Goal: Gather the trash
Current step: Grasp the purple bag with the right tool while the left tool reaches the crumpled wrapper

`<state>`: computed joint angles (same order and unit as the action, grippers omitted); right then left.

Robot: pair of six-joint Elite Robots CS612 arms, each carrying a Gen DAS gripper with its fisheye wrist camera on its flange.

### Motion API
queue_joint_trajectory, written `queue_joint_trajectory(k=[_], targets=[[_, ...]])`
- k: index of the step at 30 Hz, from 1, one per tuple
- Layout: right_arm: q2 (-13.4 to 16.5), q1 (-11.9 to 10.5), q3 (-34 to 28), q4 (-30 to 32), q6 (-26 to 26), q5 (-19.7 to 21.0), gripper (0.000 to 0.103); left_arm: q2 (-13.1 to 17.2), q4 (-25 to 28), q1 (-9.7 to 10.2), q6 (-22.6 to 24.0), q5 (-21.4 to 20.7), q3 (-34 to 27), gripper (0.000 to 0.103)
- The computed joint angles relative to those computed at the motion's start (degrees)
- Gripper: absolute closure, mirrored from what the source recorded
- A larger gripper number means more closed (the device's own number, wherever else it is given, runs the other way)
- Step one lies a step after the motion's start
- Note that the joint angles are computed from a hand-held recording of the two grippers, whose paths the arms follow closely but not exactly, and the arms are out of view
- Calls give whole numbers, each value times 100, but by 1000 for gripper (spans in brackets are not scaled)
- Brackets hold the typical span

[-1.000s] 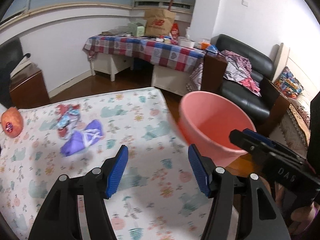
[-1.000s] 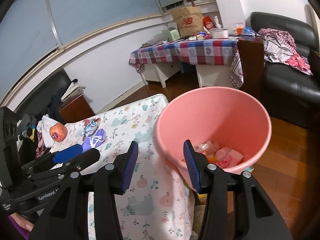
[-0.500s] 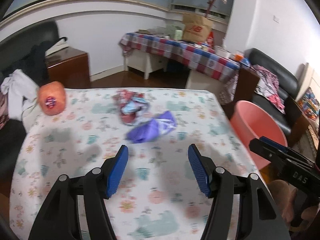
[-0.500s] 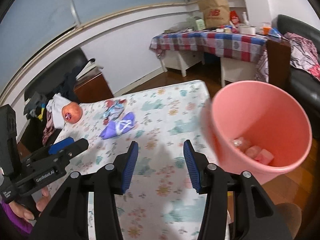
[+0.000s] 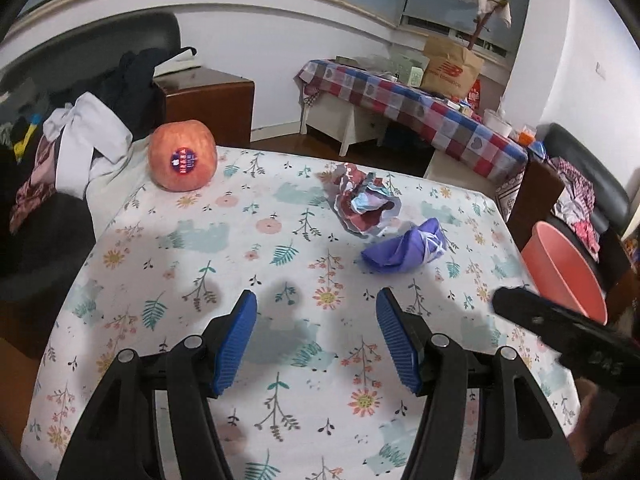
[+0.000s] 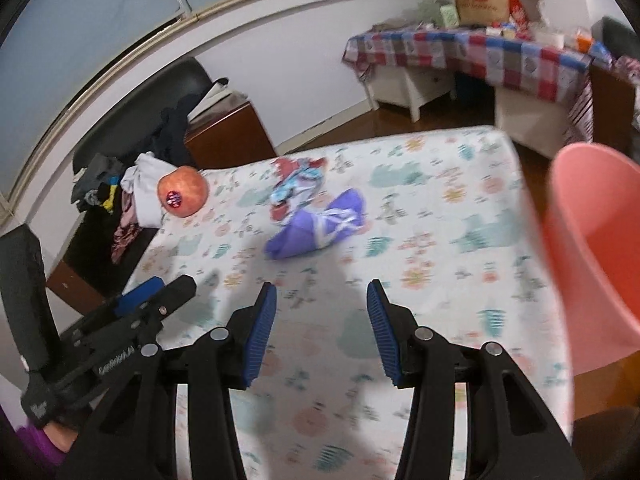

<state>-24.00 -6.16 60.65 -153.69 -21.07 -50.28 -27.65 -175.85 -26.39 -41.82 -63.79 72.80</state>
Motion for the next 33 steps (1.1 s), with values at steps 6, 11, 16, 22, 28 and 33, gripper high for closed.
queue_joint_trajectory(k=[6,11,16,22,28,33], targets=[[260,157,-520,590,886,49,55,-50,-181,2,-18,43,124,42],[433,283,-802,403,1662,-256,44,-99,-304,37,-79,27,240,42],[582,422,-1023,202,2255,-819,43,-113,-351,90,-180,-24,284,42],[674,509,-1145,28,1980,-1211,43,-99,-323,131,-137,-96,275,42],[685,393,-1182,272,1229,-995,75,-58,-318,178,-135,-138,190,42],[518,229,-883,245,760,-801,95,23,-371,229,53,-202,6,42]])
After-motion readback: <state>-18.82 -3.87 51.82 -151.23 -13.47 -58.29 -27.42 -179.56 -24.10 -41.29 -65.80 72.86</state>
